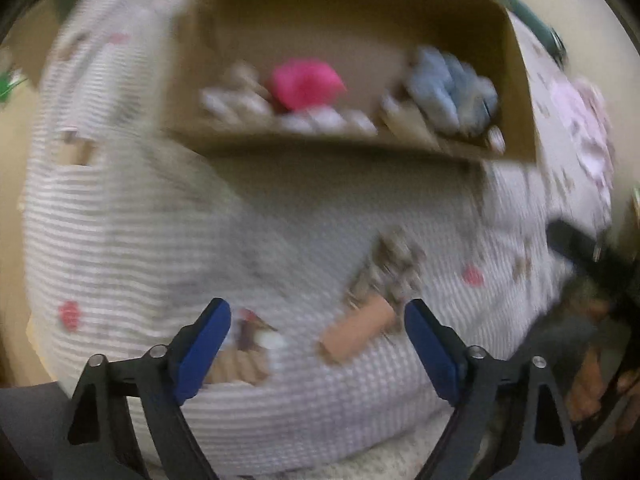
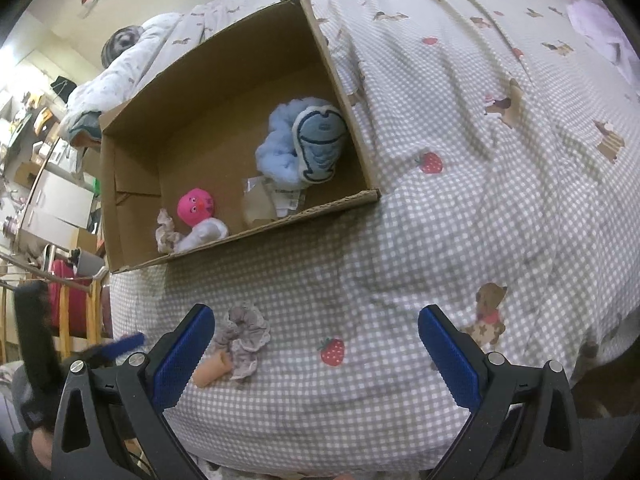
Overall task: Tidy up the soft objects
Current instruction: 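Grasp the tan cardboard tube with the left tool while the right tool grasps the grey lace scrunchie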
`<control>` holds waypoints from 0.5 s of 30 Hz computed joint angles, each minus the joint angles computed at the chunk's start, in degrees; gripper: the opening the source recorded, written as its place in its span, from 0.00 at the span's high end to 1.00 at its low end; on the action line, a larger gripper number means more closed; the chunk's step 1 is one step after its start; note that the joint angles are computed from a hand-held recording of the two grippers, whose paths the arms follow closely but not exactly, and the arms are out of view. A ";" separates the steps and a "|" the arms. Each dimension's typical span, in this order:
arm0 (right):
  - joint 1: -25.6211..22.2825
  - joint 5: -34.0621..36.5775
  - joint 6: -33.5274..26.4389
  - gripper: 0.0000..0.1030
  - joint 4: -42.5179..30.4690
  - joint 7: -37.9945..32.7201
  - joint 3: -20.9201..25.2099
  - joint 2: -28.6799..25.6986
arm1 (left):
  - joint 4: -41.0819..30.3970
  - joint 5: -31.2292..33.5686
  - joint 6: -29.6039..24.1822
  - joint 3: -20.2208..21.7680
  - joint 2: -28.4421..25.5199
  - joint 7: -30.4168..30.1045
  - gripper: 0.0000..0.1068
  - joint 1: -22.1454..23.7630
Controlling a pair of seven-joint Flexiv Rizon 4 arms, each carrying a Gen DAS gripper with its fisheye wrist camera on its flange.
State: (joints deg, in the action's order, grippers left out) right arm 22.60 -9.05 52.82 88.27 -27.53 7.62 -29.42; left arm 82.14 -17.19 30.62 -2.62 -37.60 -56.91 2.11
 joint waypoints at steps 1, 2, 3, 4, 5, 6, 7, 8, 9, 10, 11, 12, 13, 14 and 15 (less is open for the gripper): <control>-0.02 0.03 -0.31 0.00 -0.34 -0.35 0.12 -0.19 | -0.01 0.77 -0.90 -0.08 -0.15 0.65 0.23 -0.37; -0.01 0.06 -0.79 0.00 -0.98 -0.73 0.23 -0.55 | 0.11 1.30 -1.53 -0.18 -0.22 1.27 0.28 -0.69; 0.04 0.05 -1.22 0.00 -1.48 -1.15 0.32 -0.84 | 0.16 1.82 -1.96 -0.20 -0.37 1.81 0.35 -0.99; 0.02 0.10 -1.63 0.00 -1.85 -1.69 0.43 -1.04 | 0.22 2.21 -2.11 -0.13 -0.48 2.15 0.40 -1.25; 0.05 0.14 -2.01 0.00 -2.26 -2.17 0.51 -1.27 | 0.44 2.51 -2.25 -0.18 -0.55 2.78 0.50 -1.41; 0.10 0.20 -2.34 0.00 -2.49 -2.55 0.56 -1.36 | 0.46 2.87 -2.56 -0.16 -0.65 3.29 0.56 -1.60; 0.11 0.26 -2.84 0.00 -2.80 -3.04 0.63 -1.49 | 0.79 3.23 -2.53 -0.06 -0.50 3.74 0.59 -1.78; 0.12 0.30 -3.25 0.00 -3.00 -3.54 0.67 -1.58 | 1.17 3.32 -2.30 -0.13 -0.34 4.47 0.66 -1.82; 0.14 0.38 -3.54 0.00 -3.16 -3.95 0.71 -1.66 | 1.38 3.32 -2.49 -0.22 -0.17 5.12 0.73 -1.80; 0.16 0.52 -3.73 0.00 -3.35 -4.30 0.75 -1.77 | 1.50 3.13 -2.80 -0.27 -0.02 5.48 0.77 -1.74; 0.12 0.73 -3.75 0.00 -3.46 -4.64 0.82 -1.83 | 1.56 2.87 -3.46 -0.35 0.16 5.80 0.85 -1.63; 0.13 0.92 -3.73 0.00 -3.65 -4.88 0.85 -1.97 | 1.67 2.65 -4.00 -0.35 0.38 6.11 0.90 -1.51; 0.15 1.06 -3.69 0.00 -3.75 -5.05 0.82 -2.07 | 2.21 2.31 -3.85 -0.33 0.92 6.50 0.93 -1.31; 0.25 1.12 -3.71 0.00 -3.99 -5.11 0.77 -2.27 | 2.58 1.79 -3.77 -0.29 1.39 6.56 0.94 -1.07; 0.31 1.22 -3.68 0.00 -4.12 -5.17 0.74 -2.43 | 2.94 1.25 -3.89 -0.26 1.83 6.73 0.94 -0.73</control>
